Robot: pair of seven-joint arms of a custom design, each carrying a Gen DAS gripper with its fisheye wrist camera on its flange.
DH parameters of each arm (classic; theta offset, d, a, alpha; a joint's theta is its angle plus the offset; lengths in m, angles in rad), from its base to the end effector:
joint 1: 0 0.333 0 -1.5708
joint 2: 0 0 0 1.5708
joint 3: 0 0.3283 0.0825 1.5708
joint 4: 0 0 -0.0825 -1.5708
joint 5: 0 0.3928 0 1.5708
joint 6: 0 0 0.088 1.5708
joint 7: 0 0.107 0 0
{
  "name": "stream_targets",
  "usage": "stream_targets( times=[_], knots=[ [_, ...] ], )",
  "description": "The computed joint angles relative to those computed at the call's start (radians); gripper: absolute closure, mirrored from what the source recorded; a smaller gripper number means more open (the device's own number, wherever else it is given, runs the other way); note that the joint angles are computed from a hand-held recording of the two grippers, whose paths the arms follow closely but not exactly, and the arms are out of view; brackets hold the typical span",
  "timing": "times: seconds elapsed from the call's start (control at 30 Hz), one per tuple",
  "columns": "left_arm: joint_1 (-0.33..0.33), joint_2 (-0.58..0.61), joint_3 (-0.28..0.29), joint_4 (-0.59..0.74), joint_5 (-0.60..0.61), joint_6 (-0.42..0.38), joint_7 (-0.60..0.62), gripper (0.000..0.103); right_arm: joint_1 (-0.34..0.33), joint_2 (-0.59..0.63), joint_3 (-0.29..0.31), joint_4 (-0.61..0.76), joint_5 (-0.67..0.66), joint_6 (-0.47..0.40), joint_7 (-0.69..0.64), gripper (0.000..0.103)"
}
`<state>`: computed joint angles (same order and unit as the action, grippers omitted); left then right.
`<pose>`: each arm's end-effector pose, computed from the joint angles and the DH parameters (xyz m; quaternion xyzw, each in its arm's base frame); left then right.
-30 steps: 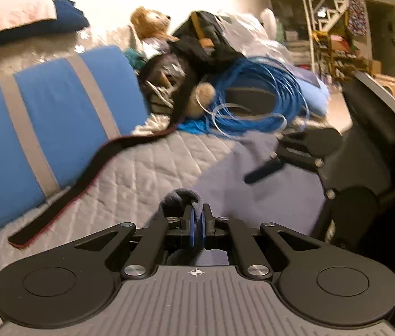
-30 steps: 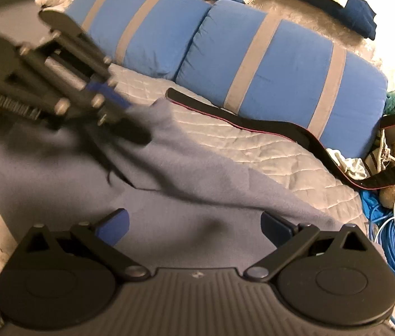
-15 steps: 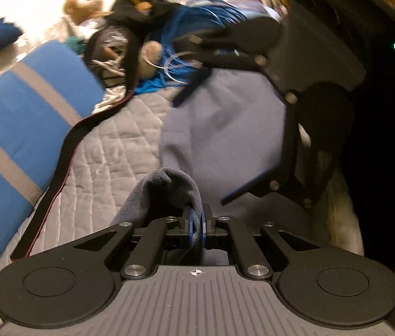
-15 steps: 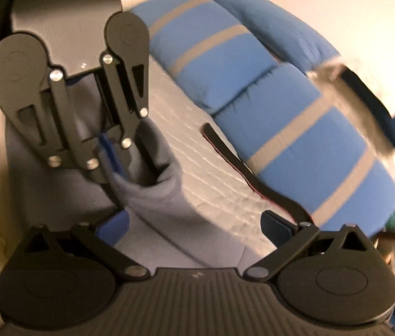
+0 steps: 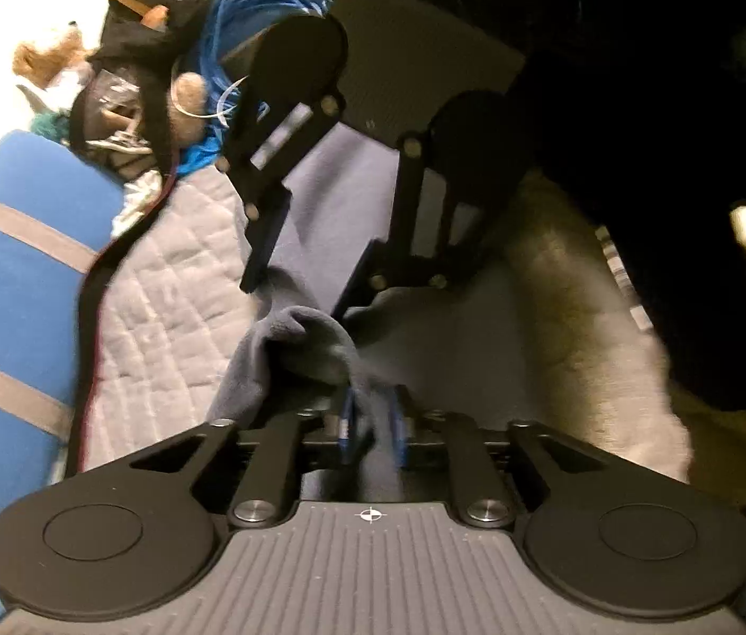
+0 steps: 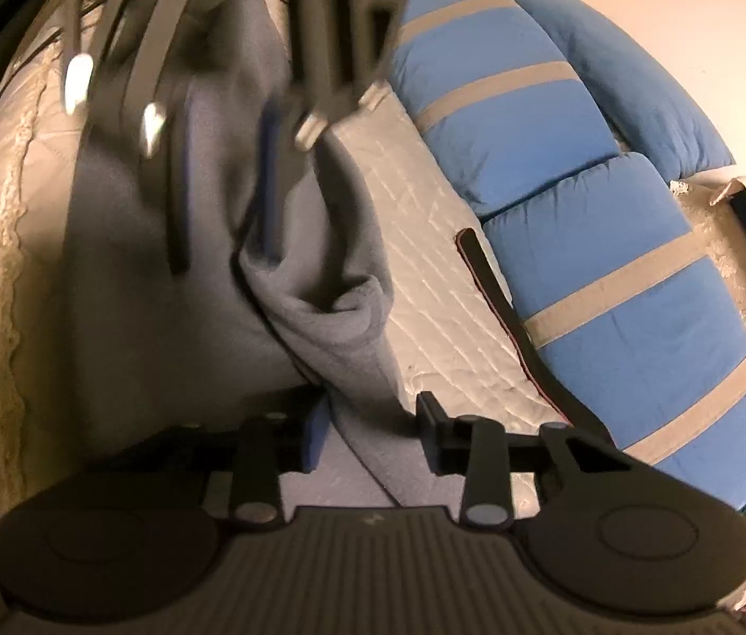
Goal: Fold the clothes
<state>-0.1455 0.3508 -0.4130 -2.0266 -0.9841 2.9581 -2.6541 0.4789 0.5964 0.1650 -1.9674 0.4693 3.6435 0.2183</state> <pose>0.5725 -0.2743 0.3341 0.0243 0.9310 -0.2845 0.2276 0.5710 0.3370 0.2928 -0.8654 0.0861 -0.4297 0.2429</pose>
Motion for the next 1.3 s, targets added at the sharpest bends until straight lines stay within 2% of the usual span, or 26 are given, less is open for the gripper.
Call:
stream_targets(
  times=[0.07,0.13,0.17,0.23,0.3,0.33,0.4,0.47,0.57,0.6,0.63,0.67,0.77,0.9,0.97,1.07,1.13,1.2,1.27,1.3],
  knots=[
    [0.048,-0.032,0.004,0.024,-0.04,-0.159,-0.031,0.077,0.003,0.001,-0.003,0.0,0.002,0.005,-0.002,0.063],
    [0.101,-0.039,-0.028,0.049,-0.241,-0.202,0.088,0.065,0.01,0.005,-0.01,0.005,0.007,0.008,-0.01,0.063],
    [0.092,-0.031,-0.031,0.059,-0.318,-0.154,0.161,0.063,0.012,0.008,-0.012,0.008,0.007,0.01,-0.015,0.062],
    [0.045,0.006,-0.031,0.088,-0.409,-0.005,0.303,0.063,0.013,0.01,-0.012,0.009,0.008,0.013,-0.02,0.061],
    [-0.012,0.054,-0.021,0.122,-0.432,0.133,0.409,0.063,0.014,0.014,-0.013,0.014,0.009,0.014,-0.026,0.061],
    [-0.031,0.074,-0.015,0.133,-0.41,0.174,0.427,0.063,0.015,0.016,-0.014,0.017,0.01,0.014,-0.03,0.061],
    [-0.065,0.096,0.019,0.141,-0.297,0.195,0.353,0.063,0.018,0.02,-0.017,0.022,0.014,0.014,-0.038,0.061],
    [-0.127,0.111,0.092,0.151,-0.171,0.189,0.213,0.063,0.024,0.026,-0.022,0.03,0.02,0.014,-0.05,0.061],
    [-0.22,0.122,0.211,0.167,-0.009,0.156,0.01,0.069,0.022,0.036,-0.021,0.041,0.021,0.017,-0.06,0.061],
    [-0.244,0.131,0.239,0.175,0.034,0.151,-0.037,0.076,0.021,0.039,-0.02,0.041,0.021,0.02,-0.061,0.06],
    [-0.264,0.132,0.265,0.174,0.074,0.14,-0.076,0.089,0.02,0.041,-0.016,0.034,0.021,0.032,-0.06,0.059],
    [-0.256,0.122,0.257,0.161,0.091,0.138,-0.081,0.097,0.021,0.044,-0.017,0.038,0.022,0.031,-0.063,0.058],
    [-0.222,0.096,0.218,0.122,0.126,0.147,-0.081,0.1,0.025,0.049,-0.019,0.045,0.036,0.03,-0.068,0.059],
    [-0.006,0.098,-0.039,0.102,0.032,0.275,0.024,0.1,0.037,0.055,-0.026,0.056,0.059,0.029,-0.079,0.063],
    [0.049,0.097,-0.095,0.098,0.027,0.285,0.013,0.1,0.045,0.059,-0.032,0.066,0.074,0.024,-0.087,0.064],
    [0.078,0.083,-0.113,0.09,0.04,0.269,-0.041,0.1,0.043,0.064,-0.031,0.078,0.082,0.022,-0.089,0.064],
    [0.082,0.073,-0.107,0.089,0.056,0.255,-0.087,0.099,0.04,0.066,-0.028,0.082,0.084,0.023,-0.087,0.057],
    [0.081,0.06,-0.094,0.089,0.072,0.226,-0.147,0.098,0.034,0.065,-0.024,0.083,0.086,0.021,-0.08,0.055],
    [0.096,0.029,-0.081,0.083,0.082,0.142,-0.21,0.097,0.029,0.063,-0.02,0.08,0.082,0.026,-0.074,0.055],
    [0.14,0.015,-0.113,0.083,0.046,0.079,-0.188,0.097,0.032,0.064,-0.022,0.08,0.084,0.026,-0.075,0.055]
  ],
)
